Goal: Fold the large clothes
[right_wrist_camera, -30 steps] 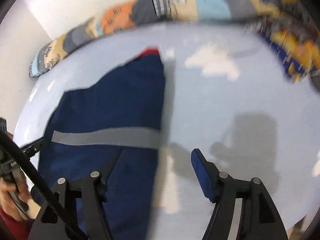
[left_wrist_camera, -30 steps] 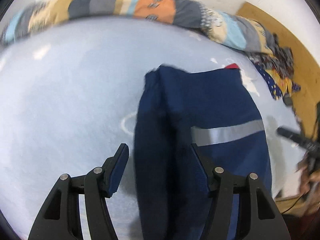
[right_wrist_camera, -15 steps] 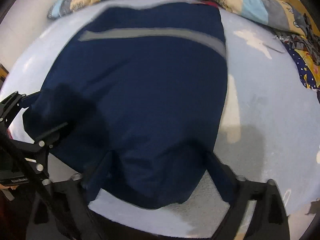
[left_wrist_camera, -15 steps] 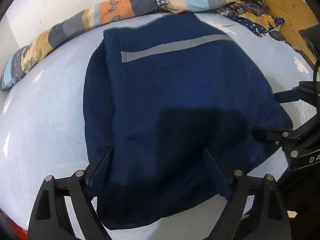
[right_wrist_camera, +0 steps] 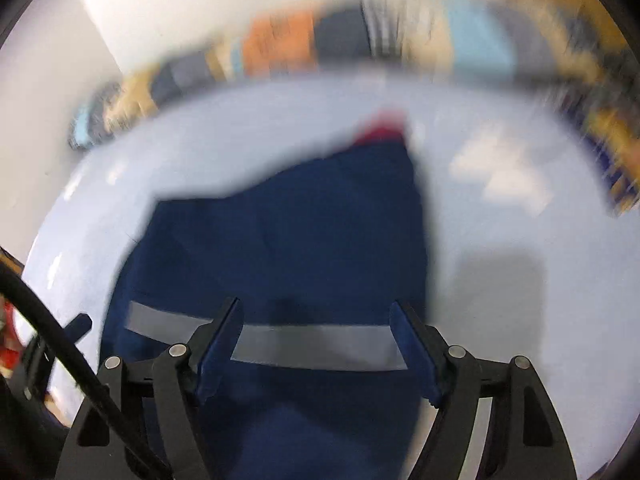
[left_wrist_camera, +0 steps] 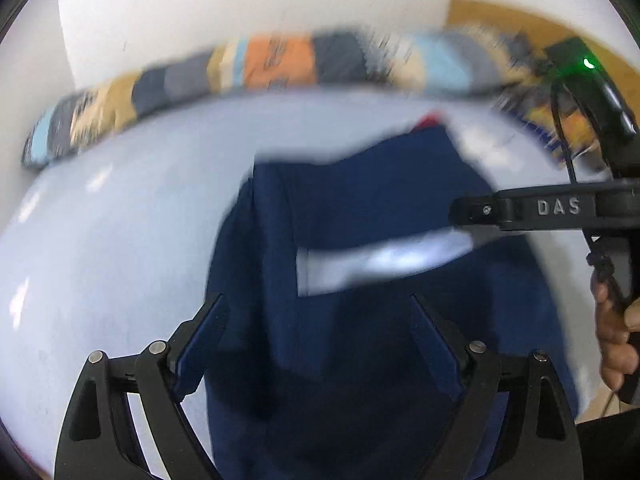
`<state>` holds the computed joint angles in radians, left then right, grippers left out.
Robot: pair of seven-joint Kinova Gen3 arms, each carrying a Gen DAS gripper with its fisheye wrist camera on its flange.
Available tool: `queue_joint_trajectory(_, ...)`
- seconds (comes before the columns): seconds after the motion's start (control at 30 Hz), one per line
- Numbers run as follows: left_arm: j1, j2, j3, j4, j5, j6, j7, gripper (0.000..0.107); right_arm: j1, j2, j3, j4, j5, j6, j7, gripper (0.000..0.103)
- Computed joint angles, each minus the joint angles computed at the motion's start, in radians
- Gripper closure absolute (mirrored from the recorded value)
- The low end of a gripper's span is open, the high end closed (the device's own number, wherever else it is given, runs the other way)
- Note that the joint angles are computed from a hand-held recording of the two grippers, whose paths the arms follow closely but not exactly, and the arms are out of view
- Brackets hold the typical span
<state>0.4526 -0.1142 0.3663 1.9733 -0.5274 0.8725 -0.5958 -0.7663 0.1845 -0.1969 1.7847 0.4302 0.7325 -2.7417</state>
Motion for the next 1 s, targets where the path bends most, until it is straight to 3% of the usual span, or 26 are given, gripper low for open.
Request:
queue_joint_trajectory(0.07,-0.001,0.074,0.006,-0.034,0.031,0.036,-0.013,0.018,-0.024,0.079,0.014,-0.077,-0.001,0.081,0.041,0.010)
queue_joint_trajectory(0.1,0.026,0.083,-0.014,-0.037,0.025,0.043,0.005,0.018,-0.042,0.099,0.013,-0.110,0.019,0.122,0.050,0.008)
queue_joint_trajectory(0.2,0.070,0.057,-0.024,-0.043,-0.015,0.050,0.047,0.019,-0.042,0.103,-0.073,-0.156,0.130,0.195,-0.014,0.016)
queue_joint_trajectory(0.43,0.101,-0.058,0.148,-0.028,-0.250,0.177,0.299,0.018,-0.293,-0.049,-0.061,-0.066,0.394,0.317,-0.276,0.019)
queue_joint_trajectory(0.53,0.096,-0.117,0.201,-0.017,-0.270,0.209,0.349,0.014,-0.328,-0.100,-0.131,-0.029,0.448,0.408,-0.396,0.018)
queue_joint_trajectory(0.6,0.081,-0.160,0.244,0.000,-0.262,0.224,0.384,0.009,-0.390,-0.120,-0.155,-0.011,0.474,0.489,-0.475,0.013)
queue_joint_trajectory(0.8,0.046,-0.268,0.318,0.033,-0.145,0.258,0.410,0.007,-0.436,-0.145,-0.328,0.039,0.462,0.654,-0.647,0.005)
queue_joint_trajectory(0.9,0.025,-0.298,0.337,0.045,-0.077,0.273,0.397,0.004,-0.471,-0.141,-0.338,0.053,0.405,0.668,-0.691,0.005)
queue_joint_trajectory(1.0,0.024,-0.303,0.294,0.078,0.003,0.217,0.363,0.004,-0.458,-0.156,-0.347,0.094,0.352,0.584,-0.723,0.004)
